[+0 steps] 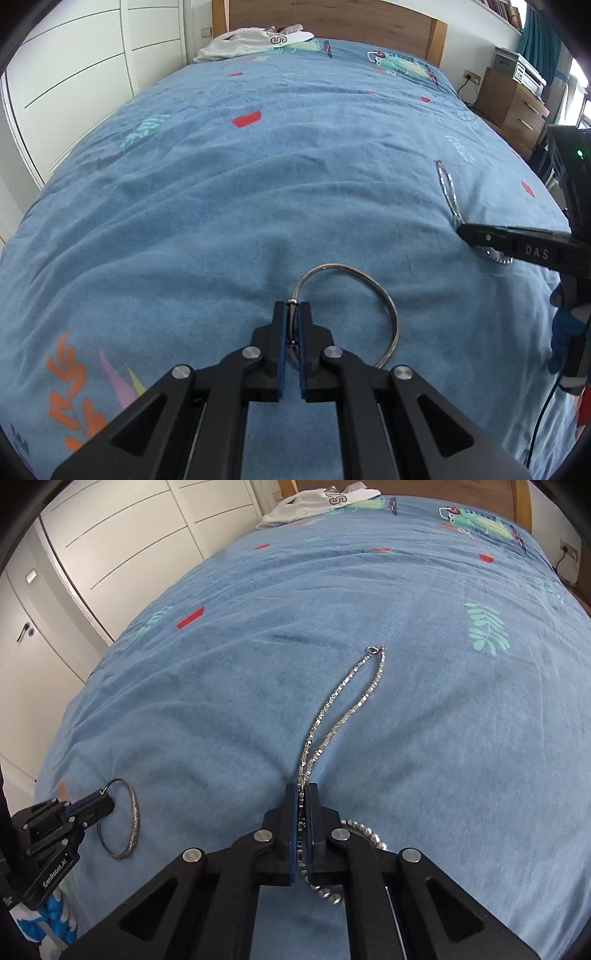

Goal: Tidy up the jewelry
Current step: 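Grasp the silver bangle with the left gripper while the right gripper grasps the pearl necklace, then carry the bangle and necklace into the red box and open both grippers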

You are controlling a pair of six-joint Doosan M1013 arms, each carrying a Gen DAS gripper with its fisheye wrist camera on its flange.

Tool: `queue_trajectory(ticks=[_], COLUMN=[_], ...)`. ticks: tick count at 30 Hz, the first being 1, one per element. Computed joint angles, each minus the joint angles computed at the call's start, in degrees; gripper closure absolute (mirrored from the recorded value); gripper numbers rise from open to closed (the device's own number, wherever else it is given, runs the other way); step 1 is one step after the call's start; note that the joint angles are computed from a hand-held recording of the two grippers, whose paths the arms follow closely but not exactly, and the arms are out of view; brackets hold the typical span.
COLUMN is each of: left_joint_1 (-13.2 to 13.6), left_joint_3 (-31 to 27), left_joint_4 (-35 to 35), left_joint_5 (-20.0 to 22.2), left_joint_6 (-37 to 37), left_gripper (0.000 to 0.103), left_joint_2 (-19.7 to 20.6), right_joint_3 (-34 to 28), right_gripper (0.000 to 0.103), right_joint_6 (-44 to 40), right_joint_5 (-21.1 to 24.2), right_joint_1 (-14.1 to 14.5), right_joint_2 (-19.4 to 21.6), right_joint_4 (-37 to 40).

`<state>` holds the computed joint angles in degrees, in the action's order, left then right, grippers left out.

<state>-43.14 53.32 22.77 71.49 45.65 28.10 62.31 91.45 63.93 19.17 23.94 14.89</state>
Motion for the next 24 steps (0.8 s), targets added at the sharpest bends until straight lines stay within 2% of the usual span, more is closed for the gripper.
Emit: queue_trajectory(ticks=[6,12,24], left_joint_1=[-1.1,-2.6,-8.0], left_joint_3=[-0.3,-1.2,-7.3], left_joint_4=[2.0,3.4,6.2], left_joint_5=[0.9,1.7,3.3], left_joint_6=[-0.3,0.3,3.8], left_gripper=[0.099,0.098,0.098], left_joint_2=[-1.0,-1.7,-1.2], right_joint_3=[7.2,11.7,16.4], right_gripper=[0.100,0.100,0.100], right_joint_6=[-1.3,-0.9,2.7], right_joint_5=[-5.7,-10.3,-13.9], right_joint_1=[0.2,0.1,-0.9], right_joint_2=[-5.6,-10.7,-20.5], right_joint_4=[4.6,8.0,4.4])
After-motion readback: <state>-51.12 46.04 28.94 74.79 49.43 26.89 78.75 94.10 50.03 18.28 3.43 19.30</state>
